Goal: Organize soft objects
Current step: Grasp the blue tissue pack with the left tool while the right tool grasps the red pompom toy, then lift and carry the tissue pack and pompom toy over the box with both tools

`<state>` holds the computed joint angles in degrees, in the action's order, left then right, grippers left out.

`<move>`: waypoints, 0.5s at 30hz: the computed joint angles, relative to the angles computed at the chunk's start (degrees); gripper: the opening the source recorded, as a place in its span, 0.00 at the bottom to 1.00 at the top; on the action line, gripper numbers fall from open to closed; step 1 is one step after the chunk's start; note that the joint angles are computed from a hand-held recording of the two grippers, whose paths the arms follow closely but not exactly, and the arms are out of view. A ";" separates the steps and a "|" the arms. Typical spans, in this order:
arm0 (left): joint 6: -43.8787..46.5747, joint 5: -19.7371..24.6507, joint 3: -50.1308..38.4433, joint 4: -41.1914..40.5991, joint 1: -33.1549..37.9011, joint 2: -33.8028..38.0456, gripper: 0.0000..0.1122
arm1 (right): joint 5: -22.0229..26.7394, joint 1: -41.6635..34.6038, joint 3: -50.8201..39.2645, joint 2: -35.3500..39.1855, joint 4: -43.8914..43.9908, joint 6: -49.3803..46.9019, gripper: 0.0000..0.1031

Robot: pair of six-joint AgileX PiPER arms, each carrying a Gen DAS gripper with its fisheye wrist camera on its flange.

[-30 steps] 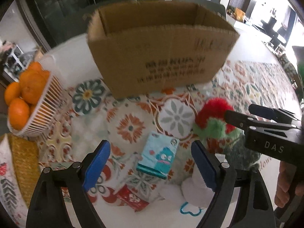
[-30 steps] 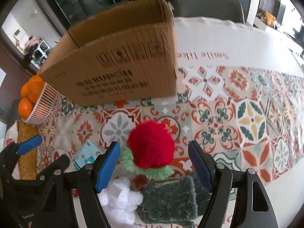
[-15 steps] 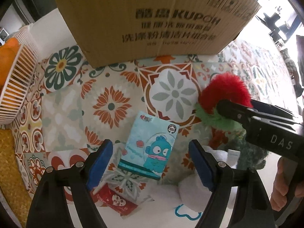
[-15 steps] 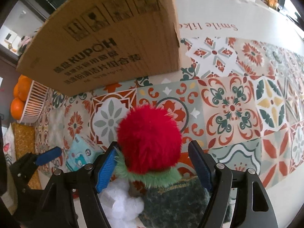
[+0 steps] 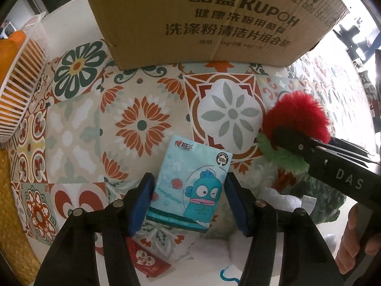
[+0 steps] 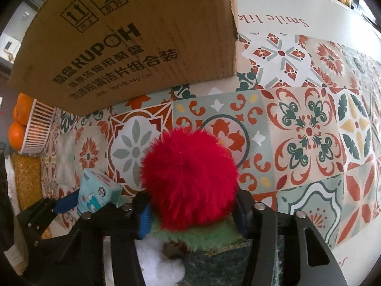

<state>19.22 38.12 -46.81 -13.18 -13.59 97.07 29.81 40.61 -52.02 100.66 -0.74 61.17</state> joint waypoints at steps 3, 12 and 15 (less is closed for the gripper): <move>-0.48 -0.05 0.31 -0.05 0.92 -1.28 0.52 | -0.56 0.40 0.60 -0.40 -1.15 1.18 0.41; -4.92 -1.27 2.79 3.28 0.83 -9.17 0.52 | 0.21 3.02 2.49 -4.45 -8.06 8.31 0.38; -6.39 -0.82 2.56 4.44 0.27 -11.38 0.52 | 1.66 4.44 2.77 -6.42 -12.33 12.43 0.37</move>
